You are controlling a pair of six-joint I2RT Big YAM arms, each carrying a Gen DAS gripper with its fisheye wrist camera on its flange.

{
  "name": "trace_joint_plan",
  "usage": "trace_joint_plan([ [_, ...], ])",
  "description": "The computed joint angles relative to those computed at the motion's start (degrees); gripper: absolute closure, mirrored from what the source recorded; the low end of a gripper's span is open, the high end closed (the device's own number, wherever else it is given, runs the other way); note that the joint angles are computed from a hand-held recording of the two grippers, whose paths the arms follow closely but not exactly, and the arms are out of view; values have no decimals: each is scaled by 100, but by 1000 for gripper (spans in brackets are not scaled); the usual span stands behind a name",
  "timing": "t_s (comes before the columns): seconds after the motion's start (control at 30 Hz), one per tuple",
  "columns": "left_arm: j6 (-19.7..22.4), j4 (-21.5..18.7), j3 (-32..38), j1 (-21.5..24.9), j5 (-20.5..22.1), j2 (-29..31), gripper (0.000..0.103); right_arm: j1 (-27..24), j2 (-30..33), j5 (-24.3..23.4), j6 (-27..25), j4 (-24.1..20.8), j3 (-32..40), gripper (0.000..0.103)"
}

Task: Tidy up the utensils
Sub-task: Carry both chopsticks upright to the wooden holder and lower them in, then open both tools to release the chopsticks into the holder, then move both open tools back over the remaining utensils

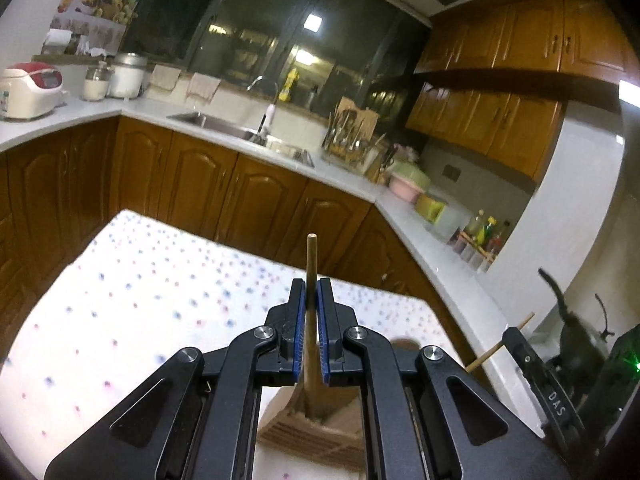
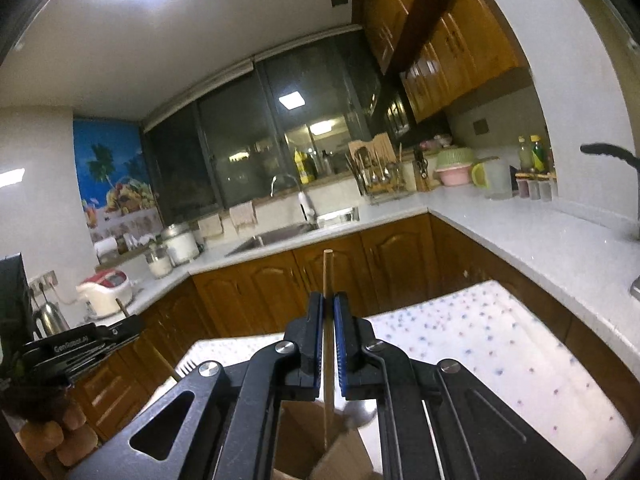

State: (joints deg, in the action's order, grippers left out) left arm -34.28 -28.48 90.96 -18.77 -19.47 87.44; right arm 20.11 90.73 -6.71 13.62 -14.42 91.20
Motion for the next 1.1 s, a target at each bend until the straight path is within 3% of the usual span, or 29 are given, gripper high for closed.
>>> trace_joint_plan([
  [0.2,147,-4,-26,-108,-173,125,97,0,-4,-10,-103,-32,-167,97],
  [0.53,140,-106,38,-65,-107,147,97,45,190,-2,-100,-98,-2,97],
  [0.63,108,-216,60,-1,26,134,95,14,169,-85,-57,-170,-5,92],
  [0.7,89,-240,54,19,117,106,84,-17,162,-170,17,-194,-16,92],
  [0.77,56,-244,-18,9,38,14,50,-35,107,-228,80,-217,-65,90],
  [0.8,49,-215,-68,-10,-28,-41,46,-55,64,-271,121,-178,-112,81],
  [0.87,51,-187,-180,-43,-105,-168,42,-102,-56,-336,218,-23,-250,54],
  [0.93,35,-255,-280,-73,-155,-291,31,-152,-203,-423,337,154,-411,37],
  [1.1,-25,-346,-739,-268,-530,-710,23,-249,-633,-672,513,427,-846,15],
])
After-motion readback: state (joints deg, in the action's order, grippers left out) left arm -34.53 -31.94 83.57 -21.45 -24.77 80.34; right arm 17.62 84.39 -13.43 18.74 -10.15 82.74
